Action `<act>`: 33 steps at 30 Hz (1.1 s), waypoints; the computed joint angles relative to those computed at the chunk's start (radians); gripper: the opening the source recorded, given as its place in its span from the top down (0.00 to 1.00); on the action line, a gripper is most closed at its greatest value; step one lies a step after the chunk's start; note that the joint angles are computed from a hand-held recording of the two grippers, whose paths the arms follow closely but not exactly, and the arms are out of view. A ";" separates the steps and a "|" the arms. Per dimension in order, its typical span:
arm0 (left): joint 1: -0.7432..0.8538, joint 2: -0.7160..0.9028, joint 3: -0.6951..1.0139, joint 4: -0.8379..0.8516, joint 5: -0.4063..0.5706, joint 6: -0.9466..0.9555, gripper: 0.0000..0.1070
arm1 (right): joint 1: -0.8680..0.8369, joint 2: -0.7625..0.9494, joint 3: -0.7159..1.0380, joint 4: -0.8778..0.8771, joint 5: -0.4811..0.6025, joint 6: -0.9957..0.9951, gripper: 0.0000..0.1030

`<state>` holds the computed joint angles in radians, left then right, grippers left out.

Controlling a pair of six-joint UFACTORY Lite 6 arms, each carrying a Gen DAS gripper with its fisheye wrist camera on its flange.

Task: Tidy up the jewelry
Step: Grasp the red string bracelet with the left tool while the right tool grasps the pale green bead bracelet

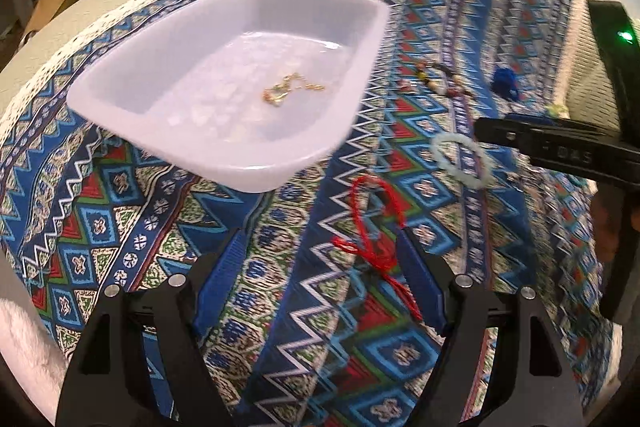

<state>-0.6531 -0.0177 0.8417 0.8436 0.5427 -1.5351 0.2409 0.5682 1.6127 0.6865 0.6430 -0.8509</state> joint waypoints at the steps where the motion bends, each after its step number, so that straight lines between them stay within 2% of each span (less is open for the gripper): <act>1: 0.006 0.003 -0.002 -0.010 -0.009 0.002 0.29 | 0.002 0.005 0.005 -0.012 -0.004 0.010 0.43; 3: 0.007 0.031 0.013 -0.017 -0.007 0.015 0.33 | 0.006 0.026 0.022 -0.036 -0.007 0.033 0.43; 8: -0.021 0.070 0.040 0.035 0.019 -0.006 0.36 | 0.016 0.052 0.037 -0.075 0.014 0.046 0.43; 11: -0.040 0.110 0.080 0.063 0.067 -0.032 0.44 | 0.043 0.076 0.051 -0.135 0.006 0.098 0.43; 12: -0.045 0.121 0.088 0.068 0.080 -0.034 0.45 | 0.060 0.074 0.041 -0.184 -0.020 0.132 0.47; 13: -0.053 0.129 0.095 0.076 0.090 -0.037 0.47 | 0.075 0.066 0.025 -0.216 -0.048 0.151 0.60; 14: -0.058 0.131 0.098 0.078 0.090 -0.032 0.52 | 0.081 0.064 0.023 -0.223 -0.053 0.151 0.68; 15: -0.065 0.130 0.098 0.079 0.090 -0.027 0.61 | 0.086 0.066 0.028 -0.240 -0.051 0.163 0.90; 16: -0.067 0.129 0.100 0.075 0.073 -0.008 0.66 | 0.094 0.066 0.029 -0.272 -0.059 0.190 0.91; 18: -0.066 0.129 0.107 0.057 0.048 0.022 0.91 | 0.100 0.058 0.010 -0.283 -0.079 0.188 0.91; 24: 0.003 0.057 0.067 -0.074 -0.067 0.129 0.96 | 0.058 0.043 -0.010 -0.152 -0.052 0.115 0.92; 31: -0.031 -0.036 0.037 -0.105 -0.062 0.178 0.97 | 0.040 -0.049 -0.086 -0.118 -0.059 0.084 0.92; 33: -0.054 -0.076 0.046 -0.122 -0.035 0.211 0.97 | 0.029 -0.089 -0.097 -0.121 -0.040 0.081 0.92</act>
<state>-0.7068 -0.0934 0.8879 0.7213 0.5078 -1.3240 0.2704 0.4791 1.5157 0.5650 0.6032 -0.7696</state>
